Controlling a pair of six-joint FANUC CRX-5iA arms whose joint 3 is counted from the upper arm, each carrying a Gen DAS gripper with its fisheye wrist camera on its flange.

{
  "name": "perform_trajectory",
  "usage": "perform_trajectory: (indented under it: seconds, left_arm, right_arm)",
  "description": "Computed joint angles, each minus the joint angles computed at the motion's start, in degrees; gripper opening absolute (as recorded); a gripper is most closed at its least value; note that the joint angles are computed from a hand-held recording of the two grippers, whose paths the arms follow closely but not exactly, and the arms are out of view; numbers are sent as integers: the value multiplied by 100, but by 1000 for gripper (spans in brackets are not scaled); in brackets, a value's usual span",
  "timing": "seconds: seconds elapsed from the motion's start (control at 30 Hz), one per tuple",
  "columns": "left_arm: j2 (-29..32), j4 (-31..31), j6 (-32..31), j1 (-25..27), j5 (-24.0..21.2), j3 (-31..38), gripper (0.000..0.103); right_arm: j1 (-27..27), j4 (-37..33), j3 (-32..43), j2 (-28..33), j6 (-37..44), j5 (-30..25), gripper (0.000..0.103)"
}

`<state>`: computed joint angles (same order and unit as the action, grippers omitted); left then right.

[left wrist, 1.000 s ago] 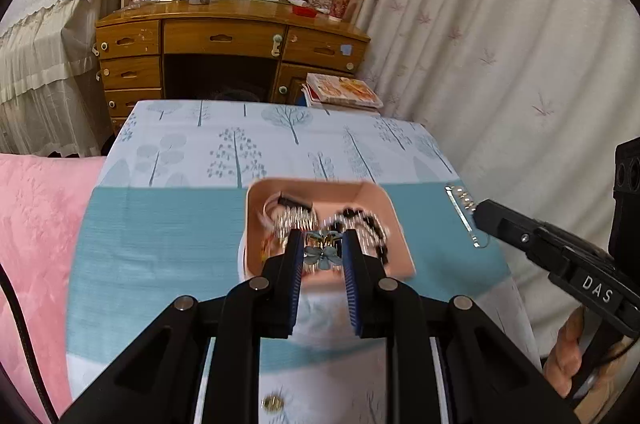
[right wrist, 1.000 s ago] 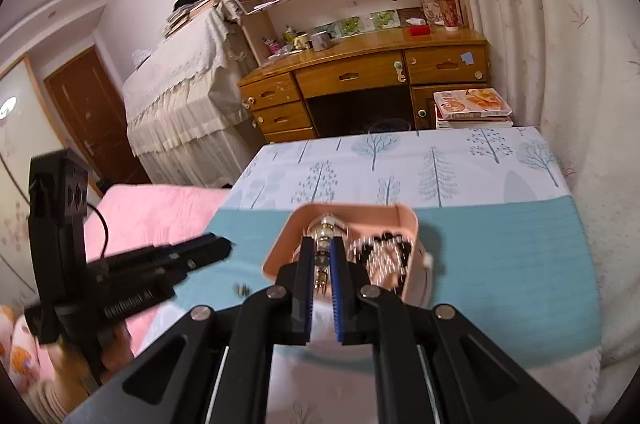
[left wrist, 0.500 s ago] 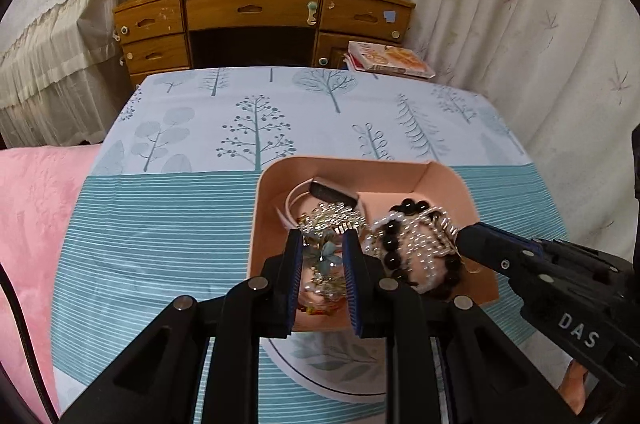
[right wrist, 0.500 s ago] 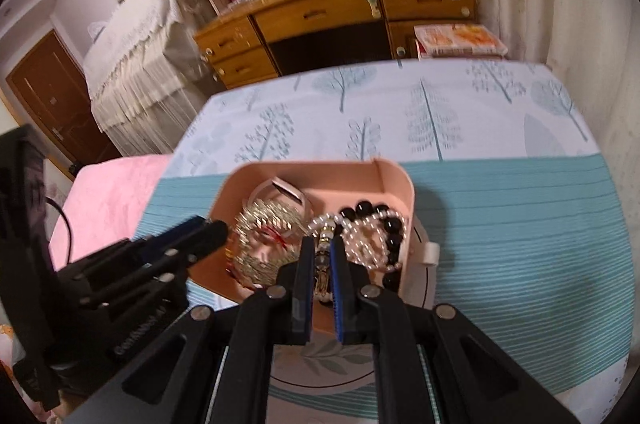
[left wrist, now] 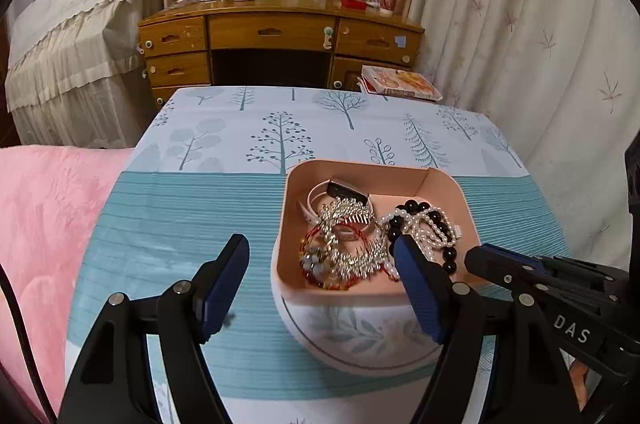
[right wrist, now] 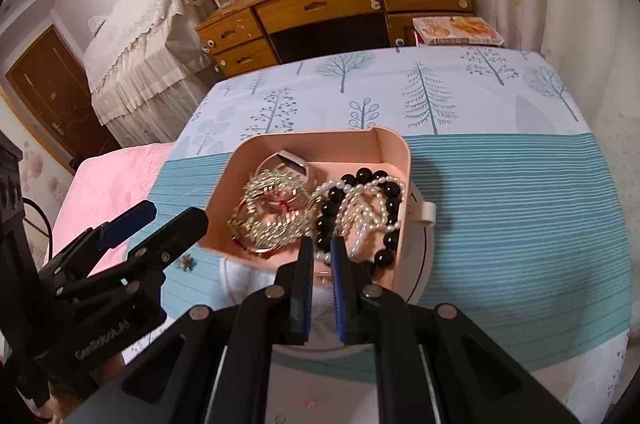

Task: Organize jewelry
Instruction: 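Open both tools to drop the pieces into the box, then grasp the gold coin pendant with the left tool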

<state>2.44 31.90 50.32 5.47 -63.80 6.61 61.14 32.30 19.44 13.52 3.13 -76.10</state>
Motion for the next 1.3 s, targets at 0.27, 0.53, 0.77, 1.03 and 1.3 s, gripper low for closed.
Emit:
perform_trajectory:
  seconds: [0.27, 0.53, 0.77, 1.03, 1.3]
  left_arm:
    - [-491, 281, -246, 324, -6, -440, 76]
    - [-918, 472, -602, 547, -126, -845, 77]
    - [-1188, 552, -863, 717, -256, -1113, 77]
    - [-1446, 537, -1180, 972, -450, -1386, 77]
    - [-1532, 631, -1755, 1515, -971, -1658, 89]
  right_arm:
    - [424, 297, -49, -96, -238, -66, 9]
    - [837, 479, -237, -230, -607, -87, 9]
    - [1114, 552, -438, -331, -980, -149, 9]
    - [1282, 536, -617, -387, -1159, -326, 9]
    - [1452, 553, -667, -373, -1132, -481, 9]
